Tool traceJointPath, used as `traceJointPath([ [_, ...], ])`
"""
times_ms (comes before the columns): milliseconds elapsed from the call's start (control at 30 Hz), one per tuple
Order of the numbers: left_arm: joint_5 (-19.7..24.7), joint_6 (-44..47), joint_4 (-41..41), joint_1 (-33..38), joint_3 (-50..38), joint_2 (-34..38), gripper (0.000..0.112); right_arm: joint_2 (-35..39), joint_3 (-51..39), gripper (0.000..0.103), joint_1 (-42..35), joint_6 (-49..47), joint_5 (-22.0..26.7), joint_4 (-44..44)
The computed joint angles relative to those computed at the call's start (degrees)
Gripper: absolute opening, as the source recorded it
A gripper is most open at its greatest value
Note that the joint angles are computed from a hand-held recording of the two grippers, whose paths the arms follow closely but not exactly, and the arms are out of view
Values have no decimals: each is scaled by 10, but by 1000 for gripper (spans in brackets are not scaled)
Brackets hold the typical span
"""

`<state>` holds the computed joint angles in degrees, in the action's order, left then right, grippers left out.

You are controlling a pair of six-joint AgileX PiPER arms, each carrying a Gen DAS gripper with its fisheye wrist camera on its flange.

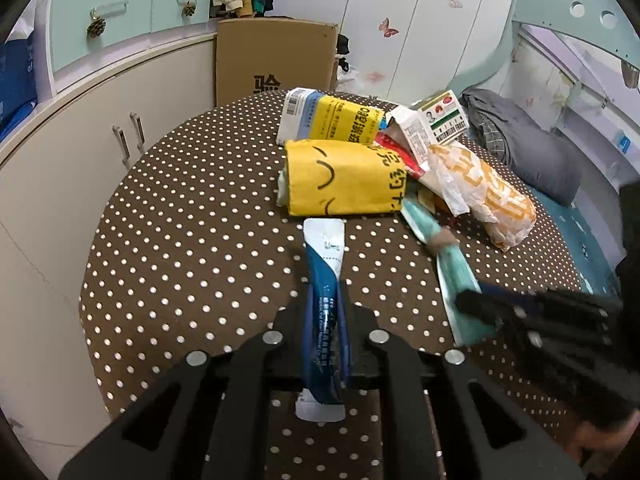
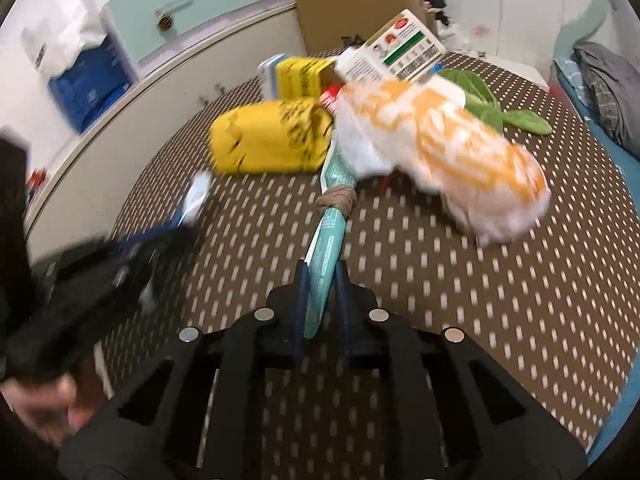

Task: Collect trash
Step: 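Grasp the blue-white toothpaste tube with left tool while right tool grasps teal tube, then carry both tubes to the light-blue bin and open both tools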

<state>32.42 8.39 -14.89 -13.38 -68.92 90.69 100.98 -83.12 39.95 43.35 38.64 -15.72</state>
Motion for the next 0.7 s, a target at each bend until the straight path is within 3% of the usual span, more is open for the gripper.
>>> traceJointPath([
  [33,-3,-7,6,-4,2,0,11,1,-4,18,-1,-7,5,1],
  [100,-4,-13,8,-10,3,0,11,11,-20,34,-6,-7,10,-5],
  [133,-2,-18,11,-13,2,-1,11,22,-36,48,-9,-3,11,-11],
  [233,-5,-27,20,-14,5,-7,11,58,-93,48,-17,-10,30,-22],
  [333,-5,-23,14,-4,2,-10,11,98,-147,23,-24,-39,52,-11],
  [433,-6,-16,7,0,3,-20,11,94,-146,22,-20,-59,52,11],
  [600,-8,-9,-9,-2,3,-37,11,17,-44,21,-9,-42,-12,32],
  [700,-8,-10,-16,-12,-1,-45,11,-28,-9,21,-1,-20,-25,10],
])
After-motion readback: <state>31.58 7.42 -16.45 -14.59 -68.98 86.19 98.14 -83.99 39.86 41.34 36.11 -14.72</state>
